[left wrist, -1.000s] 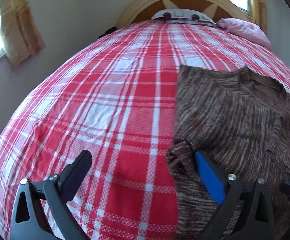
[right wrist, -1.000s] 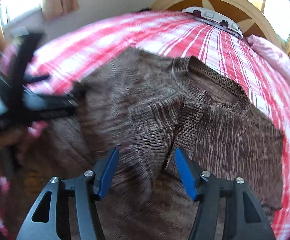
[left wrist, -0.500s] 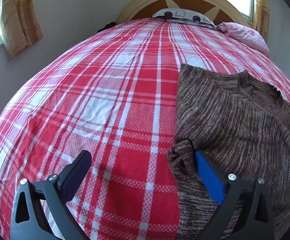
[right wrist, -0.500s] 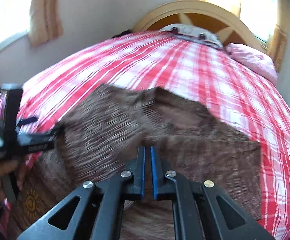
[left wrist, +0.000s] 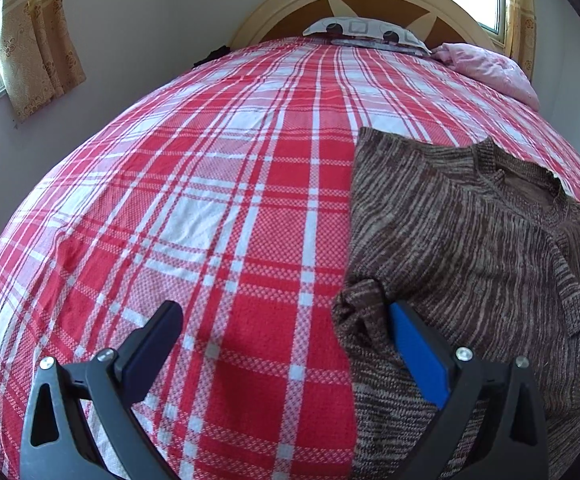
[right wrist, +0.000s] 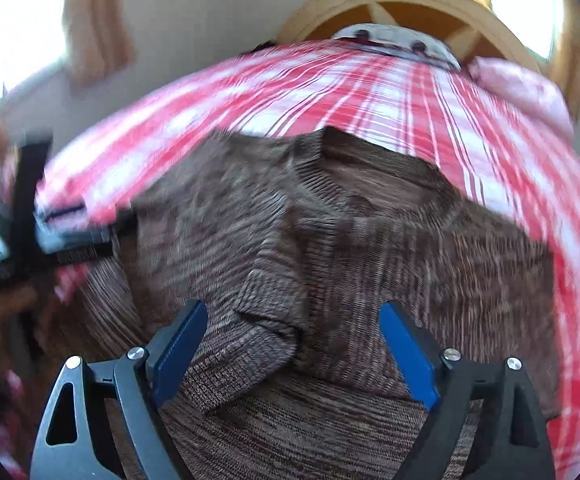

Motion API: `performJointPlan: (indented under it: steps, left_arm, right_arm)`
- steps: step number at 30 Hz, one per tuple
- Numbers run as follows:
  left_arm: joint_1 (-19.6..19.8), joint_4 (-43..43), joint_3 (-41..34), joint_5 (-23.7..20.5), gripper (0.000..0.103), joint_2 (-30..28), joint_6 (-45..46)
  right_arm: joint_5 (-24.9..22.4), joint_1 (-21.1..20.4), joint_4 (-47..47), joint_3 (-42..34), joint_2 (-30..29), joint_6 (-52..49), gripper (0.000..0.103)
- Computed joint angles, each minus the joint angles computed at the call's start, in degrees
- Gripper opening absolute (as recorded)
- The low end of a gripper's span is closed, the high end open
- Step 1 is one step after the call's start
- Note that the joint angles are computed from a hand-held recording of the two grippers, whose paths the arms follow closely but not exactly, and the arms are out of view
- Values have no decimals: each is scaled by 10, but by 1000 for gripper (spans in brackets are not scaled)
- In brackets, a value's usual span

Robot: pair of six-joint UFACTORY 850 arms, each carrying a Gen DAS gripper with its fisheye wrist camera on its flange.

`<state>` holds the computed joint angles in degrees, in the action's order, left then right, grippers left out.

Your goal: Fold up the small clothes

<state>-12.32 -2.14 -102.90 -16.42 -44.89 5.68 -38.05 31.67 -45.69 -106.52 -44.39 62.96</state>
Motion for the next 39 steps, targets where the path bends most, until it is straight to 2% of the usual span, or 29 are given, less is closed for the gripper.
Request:
performJointPlan:
  steps: [2, 4, 5, 6, 7, 11, 14, 16, 18, 19, 20, 21, 22, 24, 26, 27, 29, 31, 32, 34, 35, 36, 37, 39]
  left_arm:
    - [1, -8, -2, -1, 103, -1, 7]
    - [2, -22, -2, -3, 103, -1, 18]
    - [3, -33, -2, -4, 103, -1, 27]
    - [4, -40, -2, -4, 103, -1, 32]
    - [5, -48, -2, -5, 103, -1, 38]
    - [4, -45, -1, -4, 103, 0, 36]
    - [0, -14, 5, 4, 103, 3, 12]
    - [-2, 1, 6, 5, 103, 3, 0]
    - [-1, -5, 2, 0, 103, 1, 5]
    - [0, -13, 1, -1, 103, 0, 13]
    - [0, -15, 1, 0, 103, 0, 14]
    - [0, -15, 2, 1, 103, 0, 15]
    - [0, -15, 3, 3, 103, 1, 15]
    - [0, -23, 2, 3, 103, 0, 23]
    - [4, -88, 9, 8, 103, 5, 87]
    - [6, -138, 15, 11, 103, 9, 135]
    - [10, -187, 18, 12, 103, 11, 175]
    - [13, -206, 12, 2, 103, 8, 186]
    - [14, -211, 12, 2, 103, 8, 187]
    - [15, -232, 17, 7, 103, 11, 208]
    - [16, -256, 20, 9, 103, 13, 231]
    - [18, -287, 24, 9, 103, 15, 261]
    - [21, -336, 28, 6, 103, 18, 306]
    - [27, -404, 32, -3, 103, 20, 364]
  right_arm:
    - [-25, 5, 15, -40, -30, -52, 86]
    - [-93, 11, 16, -105, -77, -88, 55]
    - [-106, 12, 3, -115, -84, -82, 30]
    - [-103, 10, -1, -117, -85, -72, 12]
    - [-95, 9, -6, -108, -78, -55, 10]
    - [-54, 4, -57, -52, -28, 31, 9]
    - [-56, -3, -79, -38, -11, 67, 9]
    - [-55, -15, -52, -47, -17, 59, 9]
    - [-54, -34, 40, -64, -32, 2, 10]
    - [-57, -41, 66, -62, -37, -10, 13]
    - [-72, -42, 67, -63, -40, -4, 32]
    - [-70, -41, 45, -44, -30, 26, 57]
    - [-55, -40, 23, -11, -12, 68, 64]
    - [-13, -44, 29, 35, 19, 108, 66]
    - [18, -41, 16, 73, 47, 148, 65]
    - [50, -36, 8, 96, 64, 163, 65]
    - [118, -31, 36, 121, 80, 136, 65]
    - [123, -22, 94, 113, 73, 68, 65]
    - [119, -18, 118, 104, 64, 37, 63]
    - [106, -12, 152, 79, 39, -10, 46]
    - [84, -9, 133, 68, 30, 2, 32]
    - [73, -6, 98, 67, 29, 32, 8]
    - [77, -6, 87, 72, 32, 46, 2]
    - [95, -6, 73, 91, 47, 69, 2]
